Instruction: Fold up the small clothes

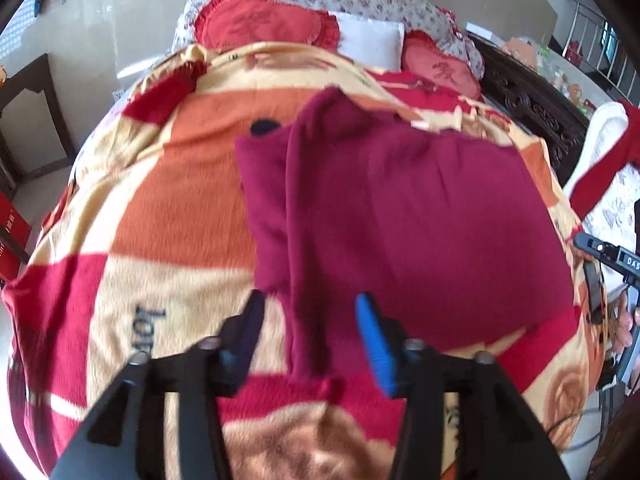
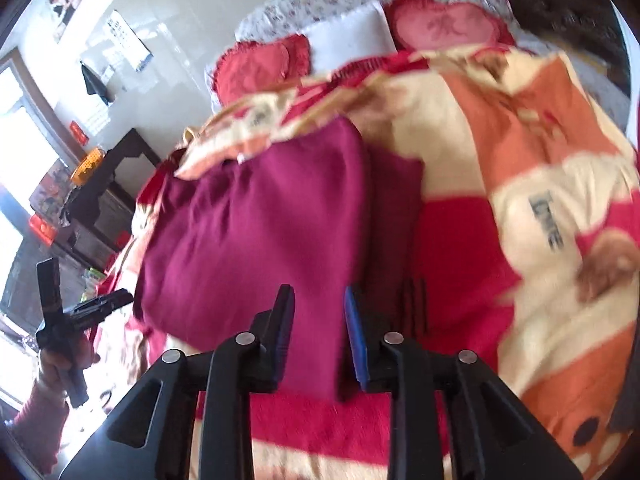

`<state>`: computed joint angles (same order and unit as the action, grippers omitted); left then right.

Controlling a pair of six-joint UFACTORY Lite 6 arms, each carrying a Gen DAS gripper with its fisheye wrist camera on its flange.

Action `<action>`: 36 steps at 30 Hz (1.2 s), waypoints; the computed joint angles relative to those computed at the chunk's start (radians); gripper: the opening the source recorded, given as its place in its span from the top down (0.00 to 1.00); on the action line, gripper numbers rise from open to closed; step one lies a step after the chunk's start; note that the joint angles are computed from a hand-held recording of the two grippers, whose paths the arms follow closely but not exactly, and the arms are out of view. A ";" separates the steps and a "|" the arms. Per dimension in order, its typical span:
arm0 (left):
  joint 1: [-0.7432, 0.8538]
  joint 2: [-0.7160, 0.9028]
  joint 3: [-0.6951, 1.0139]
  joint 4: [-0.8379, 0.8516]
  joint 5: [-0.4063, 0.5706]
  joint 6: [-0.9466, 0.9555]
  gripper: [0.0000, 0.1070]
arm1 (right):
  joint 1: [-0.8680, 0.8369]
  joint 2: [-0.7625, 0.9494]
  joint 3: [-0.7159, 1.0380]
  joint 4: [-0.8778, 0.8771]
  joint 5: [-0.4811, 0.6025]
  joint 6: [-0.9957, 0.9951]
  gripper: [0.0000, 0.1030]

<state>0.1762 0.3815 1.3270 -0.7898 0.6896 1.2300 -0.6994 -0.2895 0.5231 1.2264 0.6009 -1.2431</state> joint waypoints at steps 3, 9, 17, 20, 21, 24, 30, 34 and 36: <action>-0.063 0.042 0.057 0.009 -0.053 -0.083 0.48 | 0.151 0.120 0.112 0.057 -0.145 -0.003 0.92; -0.160 0.207 0.205 0.226 -0.196 -0.400 0.48 | 0.278 0.443 0.386 0.252 -0.330 -0.133 0.92; -0.147 0.274 0.242 0.174 -0.214 -0.374 0.34 | 0.238 0.757 0.664 0.159 -0.348 -0.002 0.92; -0.148 0.274 0.250 0.188 -0.208 -0.385 0.34 | 0.246 0.708 0.640 0.069 -0.361 0.131 0.92; -0.149 0.268 0.249 0.192 -0.206 -0.390 0.34 | 0.257 0.685 0.624 0.058 -0.377 0.167 0.92; -0.146 0.249 0.239 0.198 -0.202 -0.404 0.34 | 0.310 0.574 0.516 0.243 -0.399 0.070 0.89; -0.114 0.195 0.192 0.176 -0.187 -0.374 0.34 | 0.541 0.639 0.617 0.166 -0.321 0.129 0.89; -0.086 0.198 0.196 0.146 -0.150 -0.359 0.34 | 0.669 0.807 0.875 -0.073 -0.305 0.376 0.89; -0.065 0.200 0.194 0.107 -0.122 -0.333 0.34 | 0.720 0.908 1.020 -0.221 -0.285 0.528 0.89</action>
